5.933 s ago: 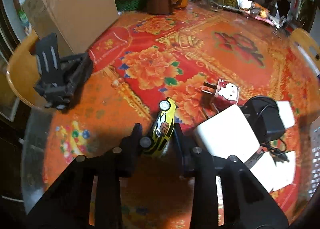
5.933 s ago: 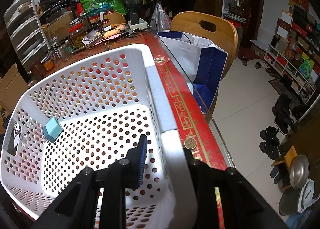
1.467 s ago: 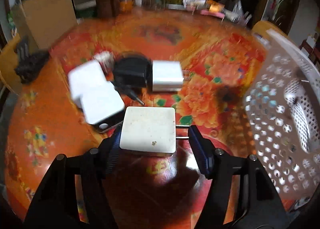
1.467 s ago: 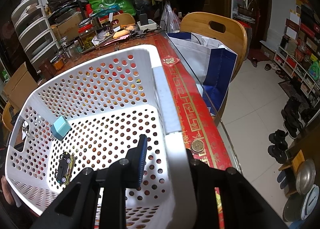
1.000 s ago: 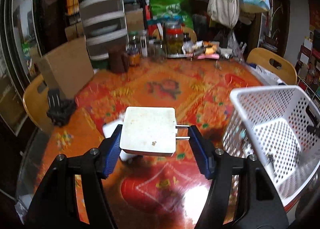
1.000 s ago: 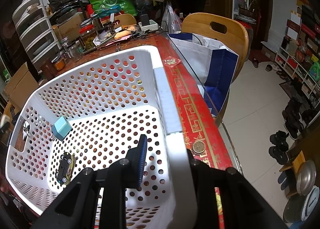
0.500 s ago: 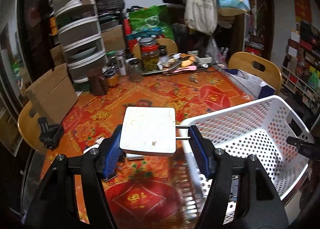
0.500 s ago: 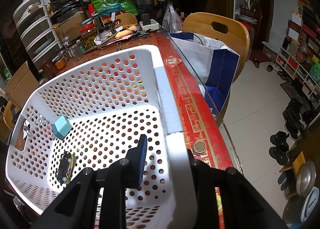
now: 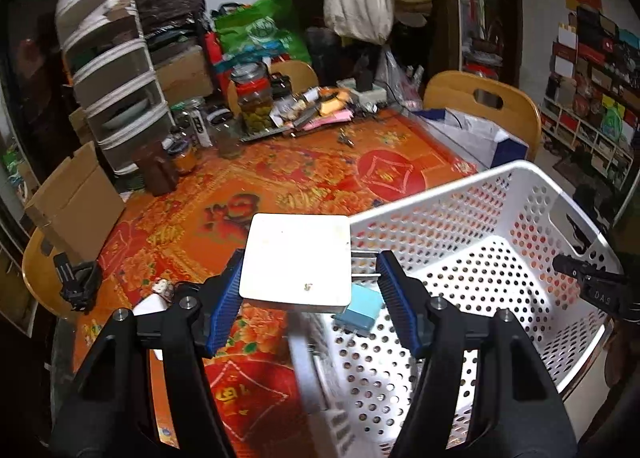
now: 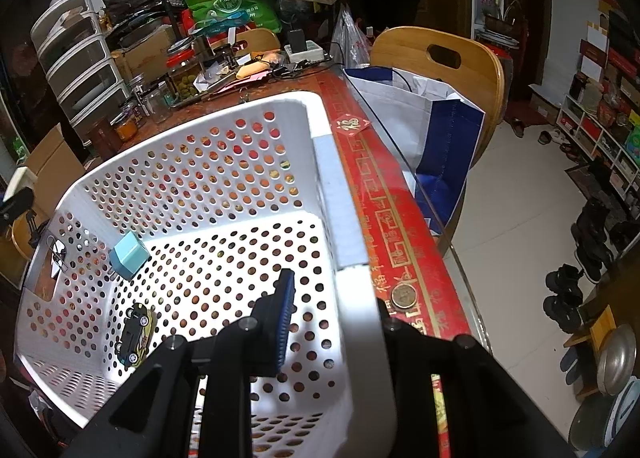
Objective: Organize rigid objects
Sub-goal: 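Place the white square charger into the basket and release it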
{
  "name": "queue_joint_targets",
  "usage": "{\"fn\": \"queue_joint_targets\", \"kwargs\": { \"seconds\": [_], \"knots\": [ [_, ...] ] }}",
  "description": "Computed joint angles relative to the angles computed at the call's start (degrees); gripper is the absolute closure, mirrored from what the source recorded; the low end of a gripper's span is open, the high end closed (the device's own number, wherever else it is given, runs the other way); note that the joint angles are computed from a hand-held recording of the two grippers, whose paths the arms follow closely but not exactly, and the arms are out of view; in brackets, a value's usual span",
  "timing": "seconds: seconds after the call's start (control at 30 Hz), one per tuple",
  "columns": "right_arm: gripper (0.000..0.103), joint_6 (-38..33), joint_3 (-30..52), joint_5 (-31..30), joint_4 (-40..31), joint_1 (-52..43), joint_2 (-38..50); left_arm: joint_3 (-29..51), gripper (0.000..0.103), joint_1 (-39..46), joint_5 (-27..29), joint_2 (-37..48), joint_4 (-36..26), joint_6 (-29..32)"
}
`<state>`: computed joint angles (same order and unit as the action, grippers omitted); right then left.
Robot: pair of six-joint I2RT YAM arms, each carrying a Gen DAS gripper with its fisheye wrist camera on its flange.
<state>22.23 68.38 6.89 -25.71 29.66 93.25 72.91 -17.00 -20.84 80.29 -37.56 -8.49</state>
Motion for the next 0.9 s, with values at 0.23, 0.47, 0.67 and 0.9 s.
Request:
{"fn": "queue_joint_targets", "kwargs": {
  "seconds": [0.23, 0.47, 0.67, 0.9],
  "knots": [
    [0.078, -0.23, -0.1, -0.32, 0.12, -0.09, -0.06, 8.18, 0.041, -2.78, 3.14, 11.29, -6.16, 0.54],
    [0.078, -0.21, -0.17, -0.53, 0.25, -0.14, -0.11, 21.27, 0.041, -3.24, 11.76, 25.48, -18.42, 2.44],
    [0.078, -0.29, 0.04, -0.85, 0.1, -0.19, 0.06, 30.67, 0.039, -2.57, 14.42, 33.65, -25.5, 4.43],
    [0.078, -0.58, -0.19, -0.95, -0.39, -0.21, -0.24, 17.49, 0.025, 4.08, 21.34, 19.27, -14.85, 5.66]
  ]
}}
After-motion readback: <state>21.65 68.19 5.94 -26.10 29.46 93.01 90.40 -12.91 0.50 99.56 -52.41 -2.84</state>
